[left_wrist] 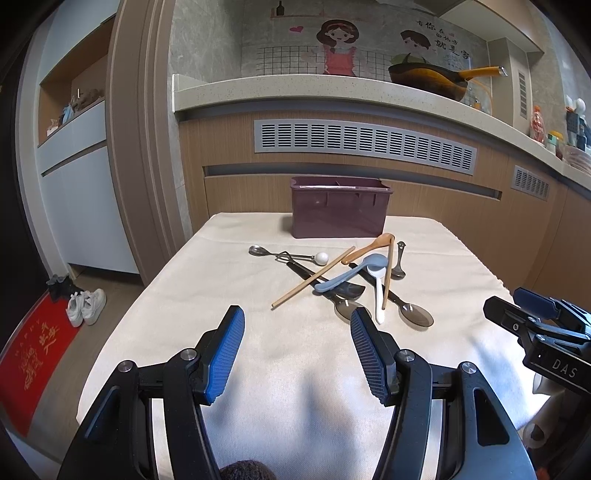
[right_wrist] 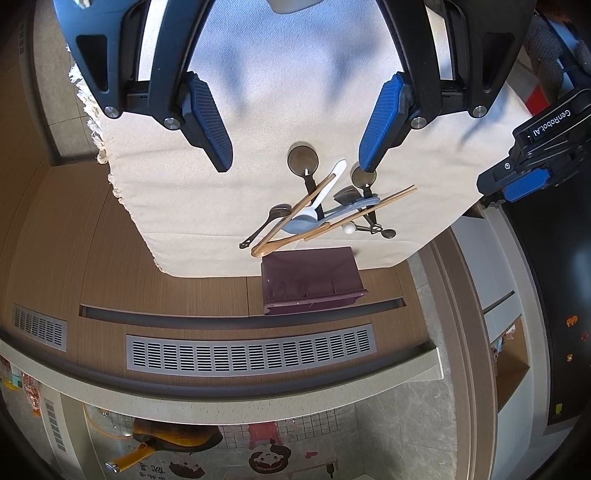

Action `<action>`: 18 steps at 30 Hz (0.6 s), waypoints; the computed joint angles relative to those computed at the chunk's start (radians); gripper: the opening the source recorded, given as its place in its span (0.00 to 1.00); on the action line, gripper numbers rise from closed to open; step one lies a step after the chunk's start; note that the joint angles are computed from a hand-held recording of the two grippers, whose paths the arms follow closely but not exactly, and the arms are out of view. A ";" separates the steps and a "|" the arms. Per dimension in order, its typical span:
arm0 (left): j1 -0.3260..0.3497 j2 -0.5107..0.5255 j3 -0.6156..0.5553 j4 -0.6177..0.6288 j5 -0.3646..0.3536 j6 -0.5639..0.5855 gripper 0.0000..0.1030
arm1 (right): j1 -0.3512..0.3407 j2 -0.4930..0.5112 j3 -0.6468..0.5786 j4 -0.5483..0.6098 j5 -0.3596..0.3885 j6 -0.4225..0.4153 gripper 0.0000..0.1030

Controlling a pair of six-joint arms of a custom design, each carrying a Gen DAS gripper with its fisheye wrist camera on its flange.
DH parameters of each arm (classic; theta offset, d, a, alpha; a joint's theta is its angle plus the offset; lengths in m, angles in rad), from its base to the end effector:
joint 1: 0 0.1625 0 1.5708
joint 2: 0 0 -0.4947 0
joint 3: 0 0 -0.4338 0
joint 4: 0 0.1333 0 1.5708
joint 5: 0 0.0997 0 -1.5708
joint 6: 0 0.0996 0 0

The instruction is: Organize utensils

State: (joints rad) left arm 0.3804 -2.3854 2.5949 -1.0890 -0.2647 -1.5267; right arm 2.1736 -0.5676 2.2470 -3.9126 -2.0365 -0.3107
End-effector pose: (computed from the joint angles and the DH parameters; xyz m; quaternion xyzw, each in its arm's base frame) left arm -0.0305 -0.2593 0.3281 0.0779 0.7712 -0.5022 0.3835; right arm 0.3584 -0.3645 -0.0116 0.3385 -0.8589 0.3448 0.1698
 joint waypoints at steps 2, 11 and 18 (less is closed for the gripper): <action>-0.006 0.001 -0.001 0.018 -0.005 -0.019 0.59 | 0.000 -0.001 0.000 0.004 -0.001 0.003 0.67; 0.004 -0.002 0.002 -0.020 -0.001 0.020 0.59 | -0.001 -0.004 -0.003 0.020 -0.005 0.010 0.67; 0.009 -0.002 0.006 -0.038 0.000 0.036 0.59 | 0.000 -0.005 -0.002 0.021 -0.007 0.012 0.67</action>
State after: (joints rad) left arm 0.3891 -2.3878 2.6005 -1.1273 -0.2649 -1.4910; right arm 2.1740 -0.5723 2.2454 -3.8911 -2.0438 -0.2984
